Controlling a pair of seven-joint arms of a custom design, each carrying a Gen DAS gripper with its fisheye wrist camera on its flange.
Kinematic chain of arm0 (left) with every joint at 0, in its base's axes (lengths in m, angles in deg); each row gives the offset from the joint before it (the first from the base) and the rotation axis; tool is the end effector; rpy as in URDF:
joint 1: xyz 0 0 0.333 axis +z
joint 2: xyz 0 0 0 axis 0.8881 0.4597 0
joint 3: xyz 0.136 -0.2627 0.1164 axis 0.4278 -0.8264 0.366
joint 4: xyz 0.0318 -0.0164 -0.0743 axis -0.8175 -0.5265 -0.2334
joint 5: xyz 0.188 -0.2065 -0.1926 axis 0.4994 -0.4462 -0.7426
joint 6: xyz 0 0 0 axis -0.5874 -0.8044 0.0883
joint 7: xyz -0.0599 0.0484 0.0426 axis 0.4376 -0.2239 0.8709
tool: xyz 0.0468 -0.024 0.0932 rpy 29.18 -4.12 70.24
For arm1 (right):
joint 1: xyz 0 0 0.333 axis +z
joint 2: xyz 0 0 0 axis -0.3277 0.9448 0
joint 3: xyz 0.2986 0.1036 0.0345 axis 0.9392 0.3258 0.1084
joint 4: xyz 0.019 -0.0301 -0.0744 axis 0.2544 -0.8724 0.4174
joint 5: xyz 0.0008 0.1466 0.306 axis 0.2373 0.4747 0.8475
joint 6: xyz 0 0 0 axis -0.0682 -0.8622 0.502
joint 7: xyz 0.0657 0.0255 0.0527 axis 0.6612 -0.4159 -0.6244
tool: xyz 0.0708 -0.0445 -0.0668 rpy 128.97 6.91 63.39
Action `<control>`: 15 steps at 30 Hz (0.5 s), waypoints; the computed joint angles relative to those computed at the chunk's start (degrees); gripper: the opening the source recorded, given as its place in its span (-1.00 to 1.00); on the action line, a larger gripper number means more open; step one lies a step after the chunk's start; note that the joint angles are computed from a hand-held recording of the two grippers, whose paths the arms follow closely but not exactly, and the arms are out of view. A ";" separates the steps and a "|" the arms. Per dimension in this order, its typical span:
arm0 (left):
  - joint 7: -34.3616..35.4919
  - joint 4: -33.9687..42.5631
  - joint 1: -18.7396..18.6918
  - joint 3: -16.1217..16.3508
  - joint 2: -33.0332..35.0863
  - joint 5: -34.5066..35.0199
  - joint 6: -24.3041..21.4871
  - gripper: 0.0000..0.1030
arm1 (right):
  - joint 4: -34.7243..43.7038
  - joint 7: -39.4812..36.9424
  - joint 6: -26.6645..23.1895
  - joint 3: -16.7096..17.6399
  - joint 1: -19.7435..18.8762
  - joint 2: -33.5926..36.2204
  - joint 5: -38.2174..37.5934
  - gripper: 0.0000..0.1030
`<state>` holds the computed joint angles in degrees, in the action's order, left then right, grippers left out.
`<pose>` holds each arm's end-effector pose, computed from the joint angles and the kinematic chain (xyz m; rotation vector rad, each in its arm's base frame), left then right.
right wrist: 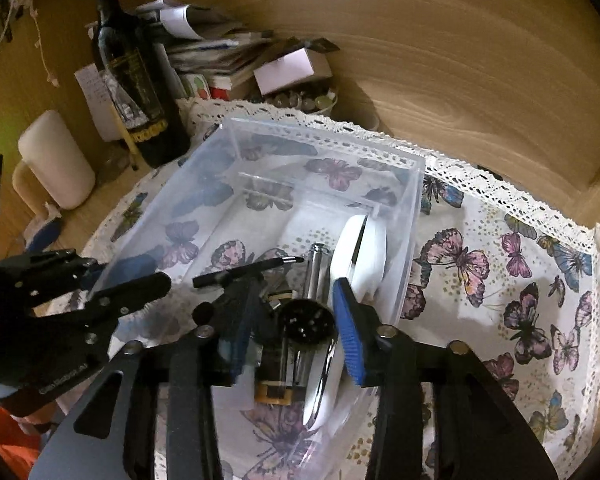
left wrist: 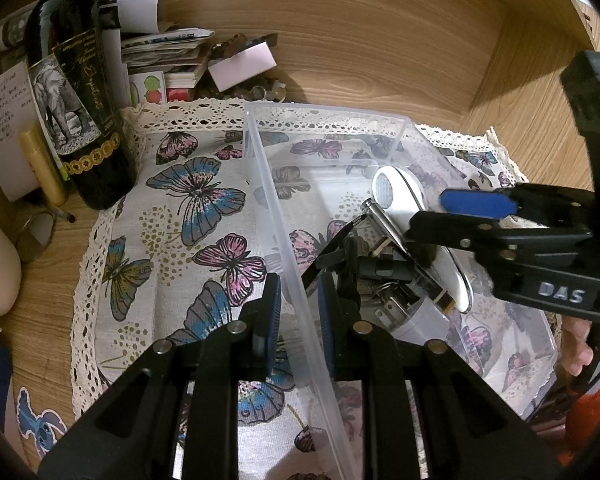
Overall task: Organize rigid objects
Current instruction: 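Lower the round black connector into the box and open the right gripper, then release the box wall with the left gripper while the right gripper withdraws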
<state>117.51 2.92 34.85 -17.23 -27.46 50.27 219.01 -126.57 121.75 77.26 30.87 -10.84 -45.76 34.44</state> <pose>0.6431 -0.3723 0.4525 -1.8642 1.8785 -0.8470 0.7117 0.1594 0.4953 -2.2454 1.2489 -0.2953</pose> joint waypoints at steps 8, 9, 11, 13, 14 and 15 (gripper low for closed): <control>-2.70 1.07 -2.09 2.23 -0.68 3.17 -1.96 -0.64 | -11.39 -4.60 9.73 1.78 -2.35 -7.44 4.59 0.19; -3.90 0.89 -2.73 2.96 -1.10 4.44 -1.97 -0.64 | -12.72 -5.25 10.80 1.98 -2.68 -8.31 5.43 0.24; -6.17 0.64 -3.71 3.85 -1.84 6.74 -2.07 -0.63 | -16.22 -7.25 13.80 2.61 -3.57 -10.57 7.64 0.36; -8.65 -0.29 -4.47 4.49 -2.91 9.21 -1.33 -0.43 | -18.79 -8.77 16.12 2.87 -4.03 -12.31 9.38 0.41; -10.27 -0.74 -5.04 5.02 -3.44 10.75 -0.87 -0.24 | -20.30 -9.93 17.38 3.26 -4.50 -13.34 10.72 0.48; -12.83 -1.45 -6.16 6.20 -4.17 13.21 -0.26 -0.15 | -22.22 -11.59 18.90 3.89 -5.23 -14.73 12.71 0.52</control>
